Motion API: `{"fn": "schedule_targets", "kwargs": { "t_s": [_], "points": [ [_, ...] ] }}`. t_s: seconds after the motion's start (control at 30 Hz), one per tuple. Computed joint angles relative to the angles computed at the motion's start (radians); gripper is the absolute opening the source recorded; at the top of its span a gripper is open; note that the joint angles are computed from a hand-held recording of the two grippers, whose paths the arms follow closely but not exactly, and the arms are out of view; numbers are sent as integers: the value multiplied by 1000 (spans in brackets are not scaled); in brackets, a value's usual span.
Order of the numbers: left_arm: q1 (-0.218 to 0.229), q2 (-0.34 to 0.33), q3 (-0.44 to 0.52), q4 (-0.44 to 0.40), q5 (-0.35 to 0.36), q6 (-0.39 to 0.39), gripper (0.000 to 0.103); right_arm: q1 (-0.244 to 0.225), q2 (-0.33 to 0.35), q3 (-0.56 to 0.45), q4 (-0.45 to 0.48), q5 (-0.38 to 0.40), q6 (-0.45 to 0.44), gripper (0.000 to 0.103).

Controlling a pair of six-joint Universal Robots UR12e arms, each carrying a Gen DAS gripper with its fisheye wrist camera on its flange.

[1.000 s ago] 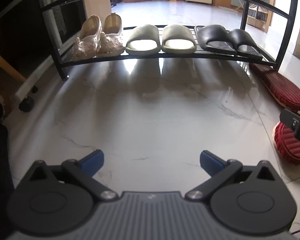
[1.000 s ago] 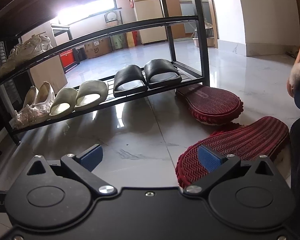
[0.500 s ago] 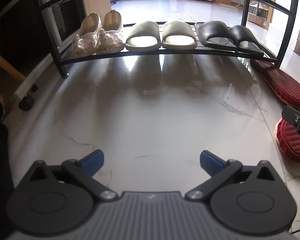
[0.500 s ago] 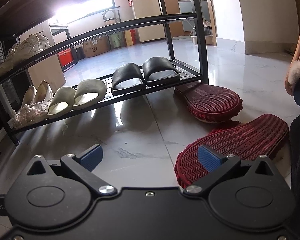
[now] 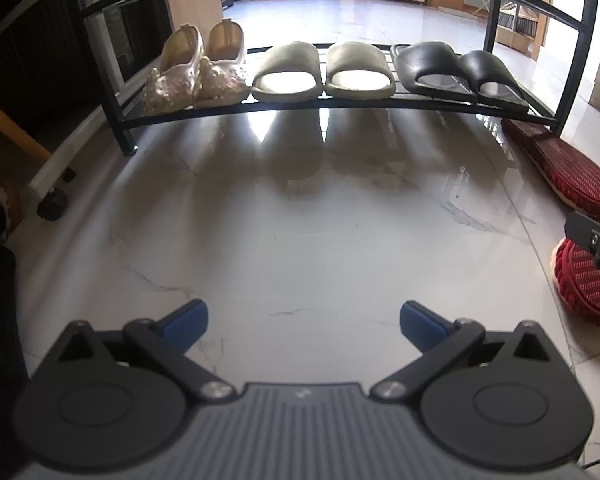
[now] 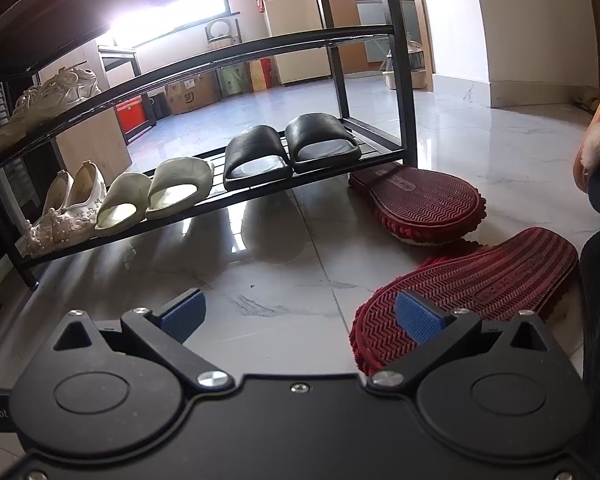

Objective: Organize scattered shoes

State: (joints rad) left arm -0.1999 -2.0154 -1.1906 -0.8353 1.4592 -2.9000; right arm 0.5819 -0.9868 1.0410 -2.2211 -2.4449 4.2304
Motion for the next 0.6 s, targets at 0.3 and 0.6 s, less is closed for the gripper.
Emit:
{"fn": "schedule_targets", "kwargs": {
  "t_s": [0.3,0.6],
  "points": [
    [-7,-17,20,28,-15,26,103,1,1,-14,78,-44,64,103],
    [-20,-30,38,18,-24,57,103,-1,7,-39,167,-69,128,103]
  ]
}}
